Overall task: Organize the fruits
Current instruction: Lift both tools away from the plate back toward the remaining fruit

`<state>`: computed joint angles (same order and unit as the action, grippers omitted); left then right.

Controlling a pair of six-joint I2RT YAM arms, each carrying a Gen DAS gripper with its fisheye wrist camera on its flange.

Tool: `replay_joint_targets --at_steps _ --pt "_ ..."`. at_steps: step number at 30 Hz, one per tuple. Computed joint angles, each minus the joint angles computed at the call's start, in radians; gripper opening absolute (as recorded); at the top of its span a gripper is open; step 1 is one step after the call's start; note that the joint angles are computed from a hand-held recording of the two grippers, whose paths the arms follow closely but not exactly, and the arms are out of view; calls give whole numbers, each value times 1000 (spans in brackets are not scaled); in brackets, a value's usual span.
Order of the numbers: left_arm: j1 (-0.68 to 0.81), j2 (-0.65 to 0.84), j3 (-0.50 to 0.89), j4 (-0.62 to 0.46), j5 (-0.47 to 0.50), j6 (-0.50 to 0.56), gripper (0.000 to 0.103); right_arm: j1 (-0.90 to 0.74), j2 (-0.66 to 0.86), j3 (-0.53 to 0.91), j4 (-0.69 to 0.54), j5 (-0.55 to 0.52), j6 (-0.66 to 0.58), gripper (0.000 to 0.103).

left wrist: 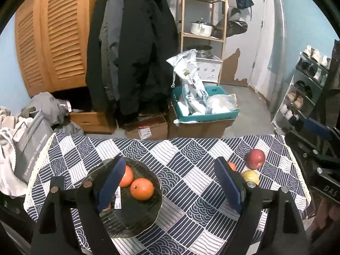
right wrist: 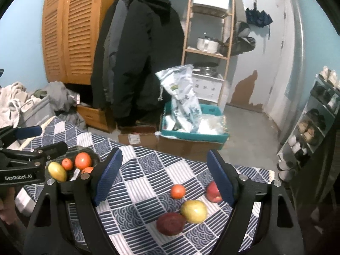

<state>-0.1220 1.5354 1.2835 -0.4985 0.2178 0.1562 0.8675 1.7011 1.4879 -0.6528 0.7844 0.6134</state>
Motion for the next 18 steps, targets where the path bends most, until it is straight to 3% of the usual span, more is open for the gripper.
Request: replay_joint_targets --at_steps 13,18 --pt "-115 30 9 14 -56 -23 93 -60 -119 -172 -9 -2 73 84" --pt "-167 64 11 23 -98 -23 93 -113 -156 -254 0 -48 109 84"
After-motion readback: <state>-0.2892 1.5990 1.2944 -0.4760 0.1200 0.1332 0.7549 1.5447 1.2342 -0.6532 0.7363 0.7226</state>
